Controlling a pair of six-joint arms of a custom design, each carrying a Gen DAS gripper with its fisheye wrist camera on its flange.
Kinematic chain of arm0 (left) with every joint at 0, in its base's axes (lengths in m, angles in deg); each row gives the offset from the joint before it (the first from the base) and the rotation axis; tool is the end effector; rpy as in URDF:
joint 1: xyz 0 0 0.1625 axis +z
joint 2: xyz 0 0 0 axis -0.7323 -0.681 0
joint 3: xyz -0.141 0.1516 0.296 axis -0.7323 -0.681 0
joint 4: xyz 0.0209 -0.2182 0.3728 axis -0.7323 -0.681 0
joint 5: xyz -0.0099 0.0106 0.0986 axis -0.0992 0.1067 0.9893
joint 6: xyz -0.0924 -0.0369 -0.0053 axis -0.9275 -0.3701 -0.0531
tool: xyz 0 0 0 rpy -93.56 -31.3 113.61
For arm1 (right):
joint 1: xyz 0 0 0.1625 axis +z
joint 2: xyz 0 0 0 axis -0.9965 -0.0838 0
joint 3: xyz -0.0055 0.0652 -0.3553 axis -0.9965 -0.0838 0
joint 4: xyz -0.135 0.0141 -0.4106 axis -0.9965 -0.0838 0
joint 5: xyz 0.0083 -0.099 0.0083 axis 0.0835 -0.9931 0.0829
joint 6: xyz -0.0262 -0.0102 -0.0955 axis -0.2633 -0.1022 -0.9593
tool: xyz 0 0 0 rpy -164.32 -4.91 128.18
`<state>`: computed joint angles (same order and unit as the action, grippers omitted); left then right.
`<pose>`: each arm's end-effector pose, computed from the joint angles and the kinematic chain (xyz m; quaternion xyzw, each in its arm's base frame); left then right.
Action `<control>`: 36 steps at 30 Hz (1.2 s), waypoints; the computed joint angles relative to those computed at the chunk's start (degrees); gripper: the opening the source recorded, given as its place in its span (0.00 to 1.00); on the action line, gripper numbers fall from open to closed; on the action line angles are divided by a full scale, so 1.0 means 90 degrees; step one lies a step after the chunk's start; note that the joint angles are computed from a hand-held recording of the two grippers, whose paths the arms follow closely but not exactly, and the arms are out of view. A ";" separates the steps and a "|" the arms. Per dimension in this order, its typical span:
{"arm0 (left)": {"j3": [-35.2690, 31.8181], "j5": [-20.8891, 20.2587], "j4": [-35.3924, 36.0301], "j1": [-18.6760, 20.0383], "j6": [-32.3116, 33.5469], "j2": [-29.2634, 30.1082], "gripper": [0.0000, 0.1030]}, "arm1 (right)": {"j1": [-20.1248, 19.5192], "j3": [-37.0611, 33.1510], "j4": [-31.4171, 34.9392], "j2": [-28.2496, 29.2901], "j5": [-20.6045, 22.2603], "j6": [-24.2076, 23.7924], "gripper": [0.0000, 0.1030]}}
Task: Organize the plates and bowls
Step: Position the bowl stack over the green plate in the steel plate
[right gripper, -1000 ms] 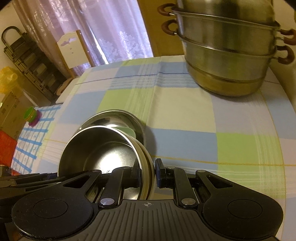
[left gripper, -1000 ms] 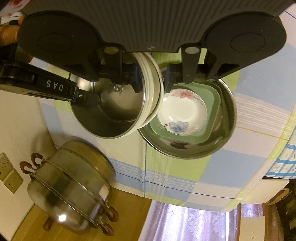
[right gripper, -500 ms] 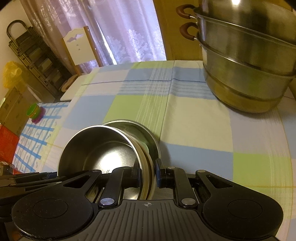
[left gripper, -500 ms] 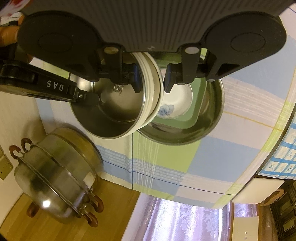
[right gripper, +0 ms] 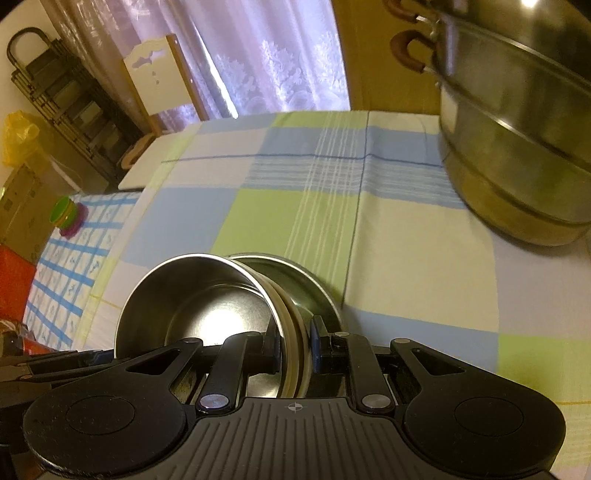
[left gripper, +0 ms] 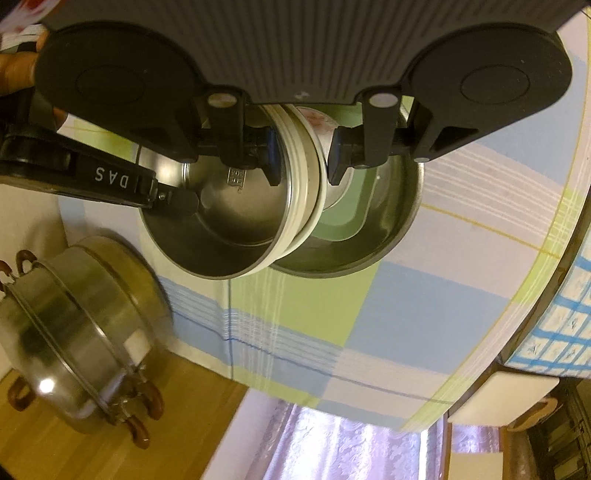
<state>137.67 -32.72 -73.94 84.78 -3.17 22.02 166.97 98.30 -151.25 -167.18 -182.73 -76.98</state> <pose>-0.4279 -0.5732 -0.0176 0.0937 0.9461 -0.2032 0.2340 0.0231 -0.5522 0.3799 0.0619 -0.9396 0.2504 0.2249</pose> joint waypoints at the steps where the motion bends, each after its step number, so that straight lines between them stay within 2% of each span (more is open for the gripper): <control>1: -0.0009 -0.0014 0.0041 0.0029 -0.0016 -0.0001 0.23 | 0.0006 -0.0044 0.0043 0.0064 -0.0021 0.0018 0.15; 10: -0.0127 -0.0219 0.0307 0.0248 -0.0115 0.0037 0.23 | 0.0038 -0.0319 0.0340 0.0435 -0.0224 0.0228 0.15; 36: -0.0152 -0.0453 0.0285 0.0412 -0.0222 0.0085 0.23 | 0.0049 -0.0410 0.0404 0.0658 -0.0406 0.0304 0.16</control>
<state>136.31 -36.79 -71.38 88.48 -5.16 22.78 167.41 94.60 -147.62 -161.25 -186.38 -74.24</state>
